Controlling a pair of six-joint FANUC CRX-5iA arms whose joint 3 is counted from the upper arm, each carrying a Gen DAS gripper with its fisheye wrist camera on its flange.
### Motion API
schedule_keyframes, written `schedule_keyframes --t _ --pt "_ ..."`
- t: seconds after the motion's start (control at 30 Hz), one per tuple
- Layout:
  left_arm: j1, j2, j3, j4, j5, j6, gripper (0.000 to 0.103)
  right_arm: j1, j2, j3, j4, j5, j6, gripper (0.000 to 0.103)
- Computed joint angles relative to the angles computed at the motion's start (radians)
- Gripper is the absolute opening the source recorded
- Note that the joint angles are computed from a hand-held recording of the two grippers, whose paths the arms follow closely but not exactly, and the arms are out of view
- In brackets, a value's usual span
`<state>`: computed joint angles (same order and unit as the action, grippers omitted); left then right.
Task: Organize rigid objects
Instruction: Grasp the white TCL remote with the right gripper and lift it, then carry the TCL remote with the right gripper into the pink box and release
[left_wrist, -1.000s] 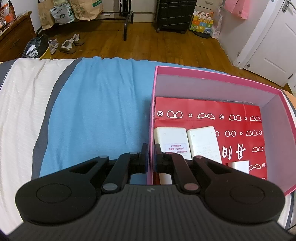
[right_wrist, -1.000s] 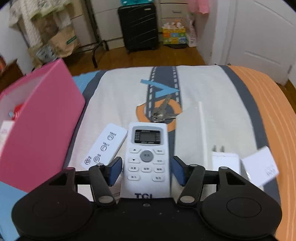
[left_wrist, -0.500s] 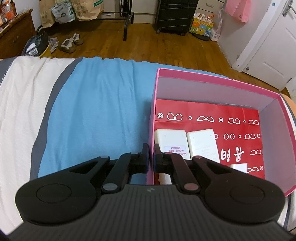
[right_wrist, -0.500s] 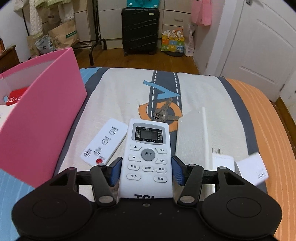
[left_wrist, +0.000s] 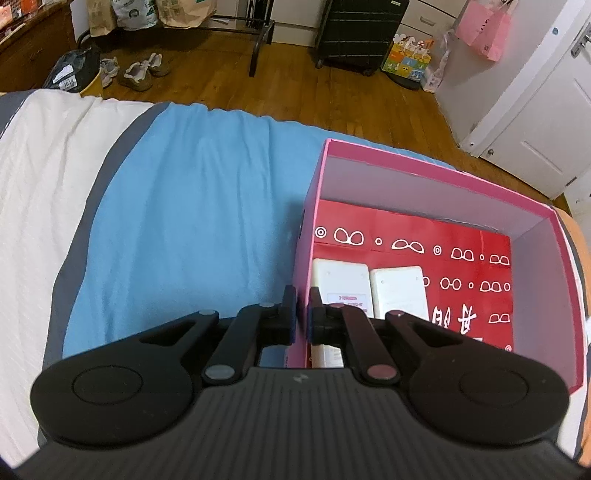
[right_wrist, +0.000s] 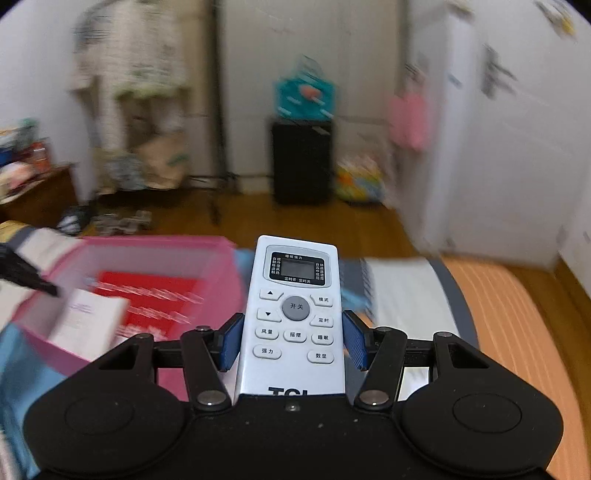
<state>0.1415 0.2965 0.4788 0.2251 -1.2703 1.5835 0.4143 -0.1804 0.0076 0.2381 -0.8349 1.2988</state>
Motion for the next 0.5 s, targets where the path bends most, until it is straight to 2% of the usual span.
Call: schedule_keyframes --t 0.07,0.13,0.3,0.4,0.5 --pt "-0.005 0.002 0.006 -0.011 -0.002 -0.001 0.005 0.03 0.029 0.078 -0.057 -0.041 0.114 0.061" --pt "-0.011 0.001 0.009 -0.024 0.0 -0.003 0.005 0.073 0.078 0.142 -0.058 -0.091 0.201 0.061" --pt "-0.016 -0.012 0.0 -0.037 0.013 -0.021 0.004 0.148 0.249 0.325 -0.115 -0.223 0.475 0.061" --pt "-0.006 -0.016 -0.01 -0.016 0.022 -0.028 0.004 0.191 0.351 0.413 -0.055 -0.262 0.529 0.061" --pt "0.01 -0.014 -0.024 0.019 0.026 -0.033 0.005 0.187 0.466 0.56 -0.09 -0.353 0.573 0.061"
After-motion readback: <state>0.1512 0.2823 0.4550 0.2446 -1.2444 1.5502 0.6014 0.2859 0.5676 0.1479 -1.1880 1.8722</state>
